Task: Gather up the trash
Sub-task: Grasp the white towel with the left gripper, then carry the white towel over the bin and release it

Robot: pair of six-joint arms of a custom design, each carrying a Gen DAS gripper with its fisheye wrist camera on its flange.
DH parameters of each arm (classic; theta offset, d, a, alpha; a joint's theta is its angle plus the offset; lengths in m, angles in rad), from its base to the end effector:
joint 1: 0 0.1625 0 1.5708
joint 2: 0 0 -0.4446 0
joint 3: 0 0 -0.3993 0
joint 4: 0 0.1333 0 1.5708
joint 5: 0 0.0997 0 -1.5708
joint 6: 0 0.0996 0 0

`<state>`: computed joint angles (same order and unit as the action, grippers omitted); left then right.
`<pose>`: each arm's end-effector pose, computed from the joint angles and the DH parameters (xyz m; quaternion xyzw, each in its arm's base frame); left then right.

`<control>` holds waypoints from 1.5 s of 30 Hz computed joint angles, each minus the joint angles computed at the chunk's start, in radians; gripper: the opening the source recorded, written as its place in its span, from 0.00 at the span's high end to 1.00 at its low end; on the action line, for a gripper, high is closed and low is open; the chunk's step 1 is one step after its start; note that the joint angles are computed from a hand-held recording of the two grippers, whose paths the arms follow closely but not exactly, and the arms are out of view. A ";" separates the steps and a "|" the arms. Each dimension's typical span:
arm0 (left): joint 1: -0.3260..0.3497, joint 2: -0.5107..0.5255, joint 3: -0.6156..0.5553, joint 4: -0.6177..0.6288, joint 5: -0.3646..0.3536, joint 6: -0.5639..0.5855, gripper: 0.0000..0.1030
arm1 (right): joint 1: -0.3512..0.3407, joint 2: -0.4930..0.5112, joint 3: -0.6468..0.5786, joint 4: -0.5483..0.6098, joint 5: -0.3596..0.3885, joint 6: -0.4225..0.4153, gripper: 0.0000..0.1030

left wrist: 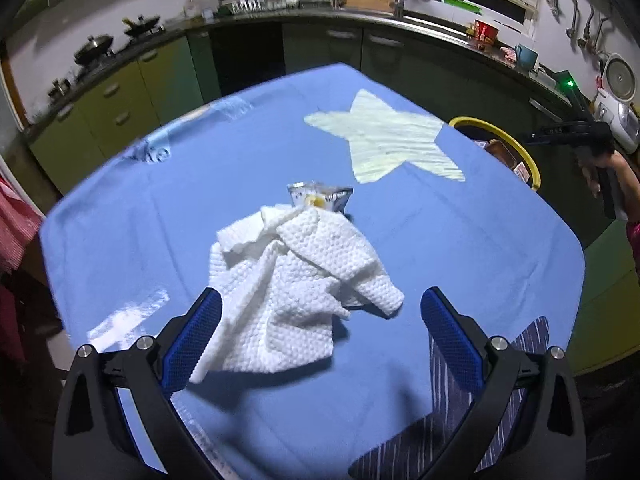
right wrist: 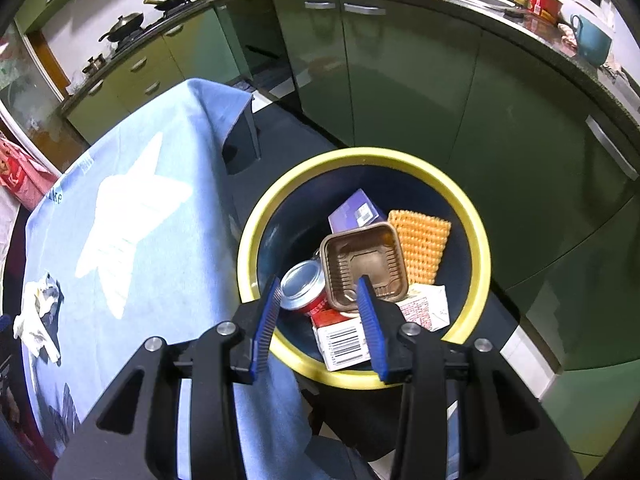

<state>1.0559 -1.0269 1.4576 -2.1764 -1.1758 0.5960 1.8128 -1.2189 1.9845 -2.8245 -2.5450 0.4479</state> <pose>-0.1988 -0.6999 0.3031 0.5005 0.8390 -0.0776 0.1988 0.1825 -0.5270 0.3005 -0.2006 -0.8413 0.3545 0.3552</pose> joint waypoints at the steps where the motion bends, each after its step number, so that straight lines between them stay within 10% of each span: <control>1: 0.006 0.010 -0.013 0.019 -0.009 -0.004 0.08 | -0.002 0.001 -0.001 0.005 0.002 0.001 0.63; 8: 0.025 0.044 -0.032 0.046 -0.005 -0.023 0.36 | -0.015 0.005 -0.008 0.013 0.013 0.000 0.63; 15: 0.029 0.013 -0.006 -0.023 -0.019 -0.020 0.96 | -0.019 0.012 -0.009 0.006 0.024 -0.011 0.63; 45: -0.093 -0.069 -0.121 -0.029 -0.029 -0.013 0.98 | -0.002 -0.012 0.022 -0.044 0.030 -0.034 0.63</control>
